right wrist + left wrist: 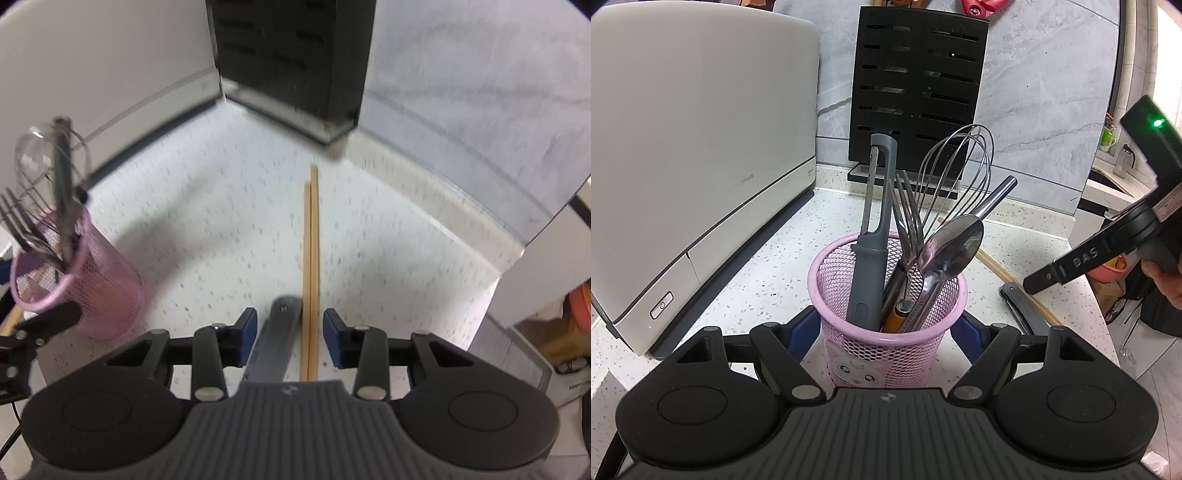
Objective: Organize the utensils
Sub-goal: 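Move the right gripper back to the grey peeler-like utensil on the counter, then grasp the grey utensil with the right gripper and lower it into the pink cup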
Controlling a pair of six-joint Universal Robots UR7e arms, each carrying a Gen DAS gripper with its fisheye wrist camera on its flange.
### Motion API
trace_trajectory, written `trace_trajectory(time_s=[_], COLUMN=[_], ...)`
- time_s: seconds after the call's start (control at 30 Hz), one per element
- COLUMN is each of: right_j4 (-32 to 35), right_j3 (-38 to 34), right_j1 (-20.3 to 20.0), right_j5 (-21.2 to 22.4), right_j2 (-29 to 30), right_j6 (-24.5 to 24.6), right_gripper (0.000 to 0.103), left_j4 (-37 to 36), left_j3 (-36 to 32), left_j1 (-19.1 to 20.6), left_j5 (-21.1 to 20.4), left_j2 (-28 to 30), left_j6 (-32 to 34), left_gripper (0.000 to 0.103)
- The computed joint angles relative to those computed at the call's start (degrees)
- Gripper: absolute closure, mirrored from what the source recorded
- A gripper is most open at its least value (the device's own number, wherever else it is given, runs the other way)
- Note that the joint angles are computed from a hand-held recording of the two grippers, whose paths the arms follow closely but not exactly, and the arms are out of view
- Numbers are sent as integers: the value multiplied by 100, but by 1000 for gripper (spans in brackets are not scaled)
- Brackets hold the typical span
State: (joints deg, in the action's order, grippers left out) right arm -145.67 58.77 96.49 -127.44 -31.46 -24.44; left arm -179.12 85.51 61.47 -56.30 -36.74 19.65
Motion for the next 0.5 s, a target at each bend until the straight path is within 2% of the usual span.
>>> trace_trajectory(time_s=[0.13,0.3,0.5], right_j4=[507,793,1209], right_j3=[-275,-597,-1142], right_j1=[-35,-51,-71], right_j5=[-6,-22,-43], right_j2=[125,330,606], right_j6=[277,527,1005], right_gripper=[71,83,84], left_j4=[-6,2,-10], left_j3=[-4,-10,-6], left_j1=[2,4,6], left_j5=[-11,-15,-24], left_j2=[2,5,6], left_j6=[1,10,15], left_gripper=[14,14,14])
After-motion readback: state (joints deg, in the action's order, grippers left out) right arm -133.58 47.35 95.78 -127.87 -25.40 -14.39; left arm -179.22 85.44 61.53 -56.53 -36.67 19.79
